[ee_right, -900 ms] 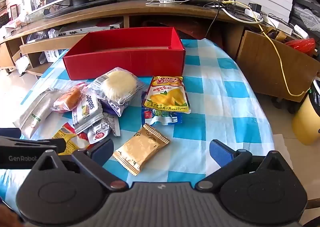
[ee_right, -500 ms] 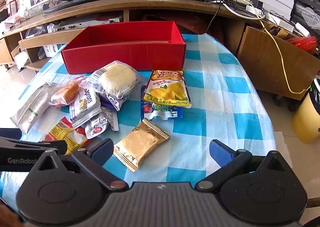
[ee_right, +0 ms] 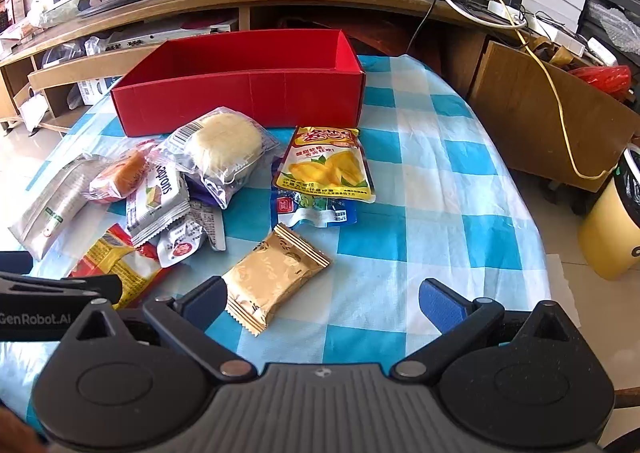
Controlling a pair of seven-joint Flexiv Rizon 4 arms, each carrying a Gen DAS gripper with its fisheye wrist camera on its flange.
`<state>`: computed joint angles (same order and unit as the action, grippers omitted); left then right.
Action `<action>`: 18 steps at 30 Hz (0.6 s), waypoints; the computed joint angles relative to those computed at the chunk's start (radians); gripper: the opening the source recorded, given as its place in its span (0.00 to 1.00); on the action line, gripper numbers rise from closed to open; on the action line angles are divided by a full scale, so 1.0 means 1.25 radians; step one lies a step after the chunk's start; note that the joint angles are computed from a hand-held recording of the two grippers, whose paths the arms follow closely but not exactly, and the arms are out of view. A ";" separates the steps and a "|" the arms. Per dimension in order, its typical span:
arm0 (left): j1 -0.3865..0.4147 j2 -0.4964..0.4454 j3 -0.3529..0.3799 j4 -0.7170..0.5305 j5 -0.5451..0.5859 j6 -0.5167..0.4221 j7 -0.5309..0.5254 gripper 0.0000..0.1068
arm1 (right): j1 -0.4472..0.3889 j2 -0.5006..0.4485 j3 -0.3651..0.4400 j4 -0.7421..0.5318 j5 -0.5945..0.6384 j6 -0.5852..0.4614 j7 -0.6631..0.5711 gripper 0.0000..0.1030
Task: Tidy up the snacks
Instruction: 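Move both grippers toward the snack packets on the tablecloth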
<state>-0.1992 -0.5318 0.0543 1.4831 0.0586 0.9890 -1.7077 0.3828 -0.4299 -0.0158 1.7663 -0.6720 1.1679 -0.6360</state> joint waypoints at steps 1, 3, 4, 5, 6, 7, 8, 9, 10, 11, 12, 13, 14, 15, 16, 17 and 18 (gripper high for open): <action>0.000 0.000 0.000 0.001 0.000 0.000 0.000 0.96 | 0.000 -0.001 0.000 0.000 0.001 0.000 0.000 1.00; 0.001 0.000 -0.001 0.001 0.000 -0.002 0.002 0.95 | 0.001 -0.001 0.001 -0.001 0.002 -0.004 -0.001 1.00; 0.001 0.000 -0.001 0.001 0.000 -0.002 0.002 0.95 | 0.000 -0.002 0.002 -0.002 0.004 -0.004 -0.002 1.00; 0.001 0.000 -0.002 0.000 -0.001 -0.003 0.003 0.95 | 0.000 -0.002 0.002 -0.001 0.006 -0.004 -0.003 1.00; 0.002 0.001 -0.002 0.001 -0.001 -0.003 0.003 0.95 | 0.000 -0.002 0.003 -0.002 0.007 -0.004 -0.004 1.00; 0.001 0.001 -0.002 0.001 -0.001 -0.003 0.003 0.95 | 0.000 -0.003 0.002 -0.002 0.007 -0.004 -0.004 1.00; 0.001 0.000 -0.001 0.001 0.000 -0.003 0.003 0.95 | 0.000 -0.003 0.002 -0.002 0.007 -0.004 -0.004 1.00; 0.001 0.000 -0.002 0.002 0.000 -0.002 0.003 0.95 | 0.000 -0.002 0.003 -0.002 0.010 -0.006 -0.006 1.00; 0.001 0.000 -0.002 0.001 0.000 -0.004 0.004 0.95 | -0.001 -0.004 0.004 -0.003 0.012 -0.006 -0.008 1.00; 0.000 0.000 -0.002 0.001 0.000 -0.005 0.004 0.95 | -0.002 -0.005 0.005 -0.004 0.014 -0.008 -0.010 1.00; 0.000 0.000 -0.002 0.001 0.001 -0.005 0.004 0.94 | -0.002 -0.005 0.005 -0.004 0.016 -0.009 -0.012 1.00; 0.000 0.000 -0.002 0.002 0.001 -0.006 0.005 0.94 | -0.002 -0.005 0.006 -0.005 0.018 -0.011 -0.013 1.00; 0.000 0.000 -0.002 0.001 0.001 -0.007 0.004 0.94 | -0.002 -0.005 0.008 -0.006 0.021 -0.013 -0.016 1.00; 0.000 0.000 -0.002 0.002 0.001 -0.009 0.005 0.94 | -0.002 -0.005 0.009 -0.007 0.024 -0.015 -0.018 1.00; 0.000 0.000 -0.002 0.001 0.000 -0.010 0.006 0.94 | -0.002 -0.006 0.009 -0.007 0.025 -0.015 -0.019 1.00; 0.000 -0.001 -0.002 0.000 0.000 -0.012 0.006 0.94 | -0.002 -0.006 0.009 -0.008 0.027 -0.016 -0.020 1.00; -0.001 -0.001 -0.002 -0.001 0.001 -0.013 0.006 0.94 | -0.002 -0.006 0.009 -0.008 0.028 -0.016 -0.022 1.00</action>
